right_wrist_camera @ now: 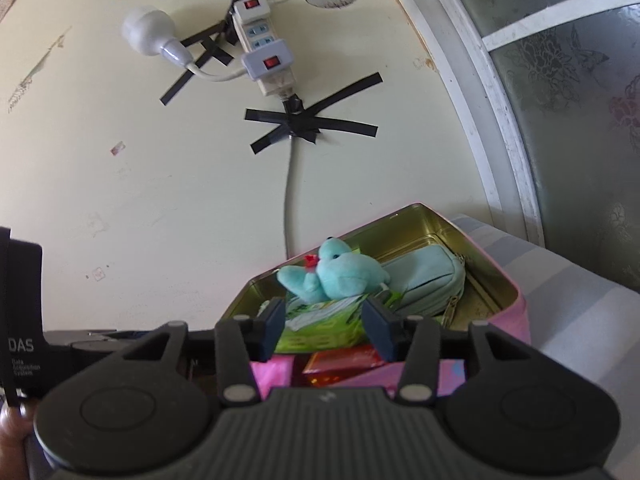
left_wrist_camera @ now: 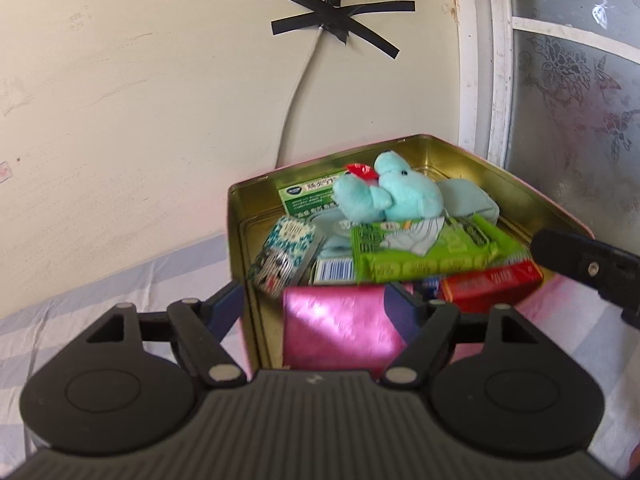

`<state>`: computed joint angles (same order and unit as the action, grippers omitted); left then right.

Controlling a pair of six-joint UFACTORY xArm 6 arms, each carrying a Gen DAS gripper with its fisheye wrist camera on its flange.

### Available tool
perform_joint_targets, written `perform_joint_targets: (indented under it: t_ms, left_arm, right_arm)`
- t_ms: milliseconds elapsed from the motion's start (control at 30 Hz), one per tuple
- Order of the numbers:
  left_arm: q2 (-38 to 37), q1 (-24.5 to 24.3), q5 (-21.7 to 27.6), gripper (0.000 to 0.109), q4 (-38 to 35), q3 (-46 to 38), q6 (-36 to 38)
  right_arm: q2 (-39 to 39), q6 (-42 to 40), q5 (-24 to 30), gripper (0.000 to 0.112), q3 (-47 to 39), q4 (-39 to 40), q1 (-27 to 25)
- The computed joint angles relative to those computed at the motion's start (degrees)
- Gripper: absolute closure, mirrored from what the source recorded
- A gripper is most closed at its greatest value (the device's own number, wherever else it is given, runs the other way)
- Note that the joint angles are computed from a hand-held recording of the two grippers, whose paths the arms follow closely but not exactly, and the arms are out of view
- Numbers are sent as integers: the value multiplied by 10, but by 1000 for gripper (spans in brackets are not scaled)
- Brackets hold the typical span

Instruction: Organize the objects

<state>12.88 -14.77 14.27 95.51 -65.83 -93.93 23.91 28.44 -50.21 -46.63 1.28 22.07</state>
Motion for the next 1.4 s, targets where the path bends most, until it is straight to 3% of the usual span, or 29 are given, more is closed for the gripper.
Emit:
perform_joint_targets:
  t_ms: [67, 167, 267, 500, 800, 967, 1400]
  left_arm:
    - [-21, -1, 3, 28, 21, 27, -23]
    - [-62, -2, 11, 14, 60, 77, -75]
    - [-100, -6, 22, 7, 101, 122, -132]
    - [-170, -10, 50, 6, 129, 214, -188]
    - [-237, -18, 88, 6, 168, 295, -246]
    - [-248, -34, 130, 6, 125, 315, -218]
    - [-269, -59, 158, 6, 129, 336, -218]
  right_arm:
    - [-10, -17, -19, 58, 23, 42, 25]
    - [-23, -38, -35, 51, 51, 98, 61]
    - [-35, -38, -46, 30, 80, 131, 93]
    - [-70, -94, -60, 18, 128, 211, 161]
    - [-93, -116, -80, 10, 159, 274, 227]
    - [-96, -136, -83, 10, 160, 303, 254]
    - [-101, -128, -87, 10, 168, 319, 264]
